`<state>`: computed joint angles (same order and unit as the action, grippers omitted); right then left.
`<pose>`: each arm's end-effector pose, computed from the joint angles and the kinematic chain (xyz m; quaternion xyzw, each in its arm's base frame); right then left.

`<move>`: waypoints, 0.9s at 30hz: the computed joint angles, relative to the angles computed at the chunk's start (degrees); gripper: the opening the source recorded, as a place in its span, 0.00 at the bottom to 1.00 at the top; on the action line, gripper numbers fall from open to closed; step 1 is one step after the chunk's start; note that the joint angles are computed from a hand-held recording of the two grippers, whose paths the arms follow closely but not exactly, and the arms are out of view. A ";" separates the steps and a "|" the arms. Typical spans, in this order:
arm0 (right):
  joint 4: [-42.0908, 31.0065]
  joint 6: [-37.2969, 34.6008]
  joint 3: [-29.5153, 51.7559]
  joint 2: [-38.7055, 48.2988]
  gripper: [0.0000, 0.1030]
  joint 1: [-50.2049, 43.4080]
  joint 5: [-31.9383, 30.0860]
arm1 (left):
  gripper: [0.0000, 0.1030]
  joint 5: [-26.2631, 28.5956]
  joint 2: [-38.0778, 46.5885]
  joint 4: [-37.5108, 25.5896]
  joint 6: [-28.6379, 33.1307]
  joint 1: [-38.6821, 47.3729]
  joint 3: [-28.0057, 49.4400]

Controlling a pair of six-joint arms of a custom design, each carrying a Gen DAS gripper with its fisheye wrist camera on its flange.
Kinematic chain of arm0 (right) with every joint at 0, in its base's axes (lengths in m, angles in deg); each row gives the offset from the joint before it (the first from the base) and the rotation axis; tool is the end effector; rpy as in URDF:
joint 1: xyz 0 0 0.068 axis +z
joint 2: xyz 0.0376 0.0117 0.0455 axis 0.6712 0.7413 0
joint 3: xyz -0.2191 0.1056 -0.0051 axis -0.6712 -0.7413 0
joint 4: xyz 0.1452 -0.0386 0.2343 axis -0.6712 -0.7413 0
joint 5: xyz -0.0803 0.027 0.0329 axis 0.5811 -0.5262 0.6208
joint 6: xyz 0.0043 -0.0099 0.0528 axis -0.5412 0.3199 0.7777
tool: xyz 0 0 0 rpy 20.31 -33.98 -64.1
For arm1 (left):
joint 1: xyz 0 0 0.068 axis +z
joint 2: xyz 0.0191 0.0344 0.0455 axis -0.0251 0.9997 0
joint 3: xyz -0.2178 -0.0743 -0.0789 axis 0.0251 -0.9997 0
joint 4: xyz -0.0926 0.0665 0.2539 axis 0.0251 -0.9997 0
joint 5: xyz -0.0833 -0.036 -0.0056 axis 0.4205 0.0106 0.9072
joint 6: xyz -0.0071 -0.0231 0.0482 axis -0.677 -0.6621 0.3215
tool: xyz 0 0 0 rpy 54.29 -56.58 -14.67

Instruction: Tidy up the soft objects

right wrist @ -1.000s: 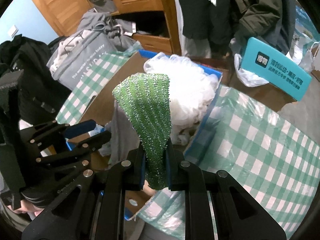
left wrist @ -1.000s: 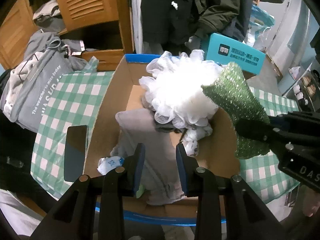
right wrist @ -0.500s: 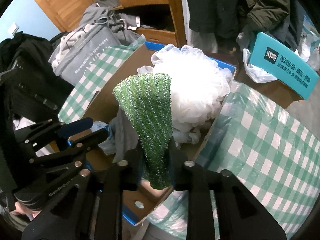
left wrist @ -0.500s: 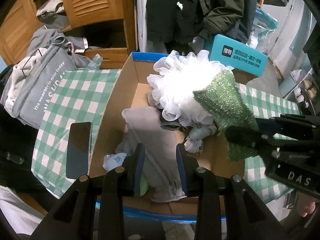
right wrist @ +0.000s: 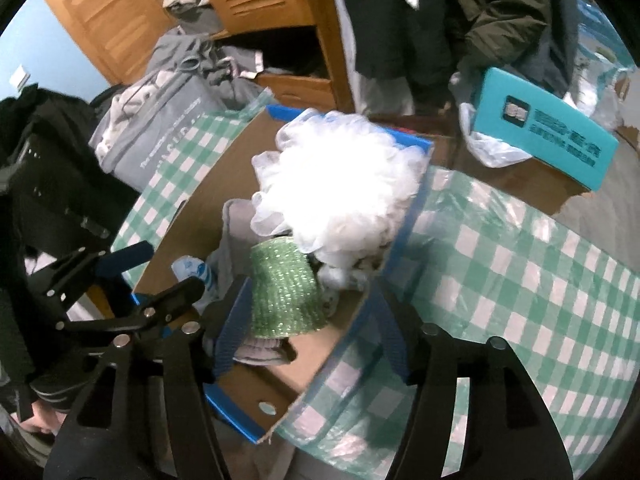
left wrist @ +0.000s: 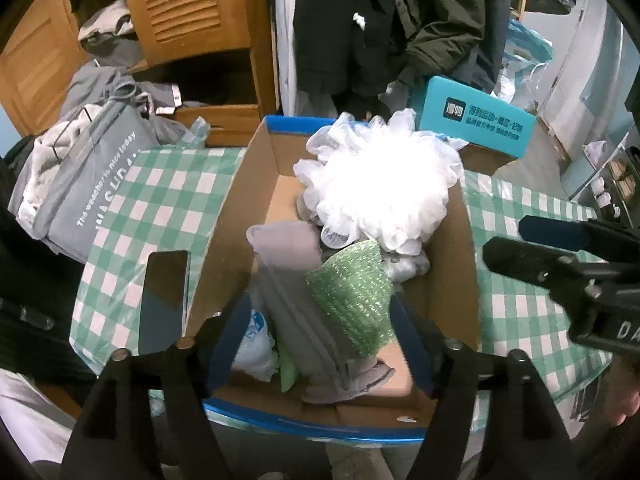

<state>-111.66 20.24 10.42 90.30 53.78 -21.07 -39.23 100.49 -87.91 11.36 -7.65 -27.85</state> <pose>0.3109 0.0728 0.1597 -0.1085 0.9599 0.1436 0.2148 0.2890 -0.0320 0.1616 0.0530 0.9669 -0.0217 0.2485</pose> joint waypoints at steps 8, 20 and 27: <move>-2.33 -0.12 -2.67 -8.43 0.64 -3.30 0.38 | 0.84 0.68 -4.95 -1.88 -1.30 -1.66 0.44; -5.38 -3.72 -6.71 -19.28 0.65 -10.59 1.09 | 0.90 -5.53 -9.24 -2.43 -2.56 -9.43 0.25; -7.54 -6.23 -8.30 -23.82 0.65 -16.89 -1.91 | 0.95 -9.24 -11.95 -2.93 -4.00 -14.42 0.48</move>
<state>-119.20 14.01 2.12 66.48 36.89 -22.99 -48.46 88.54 -90.84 7.36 -22.07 -27.37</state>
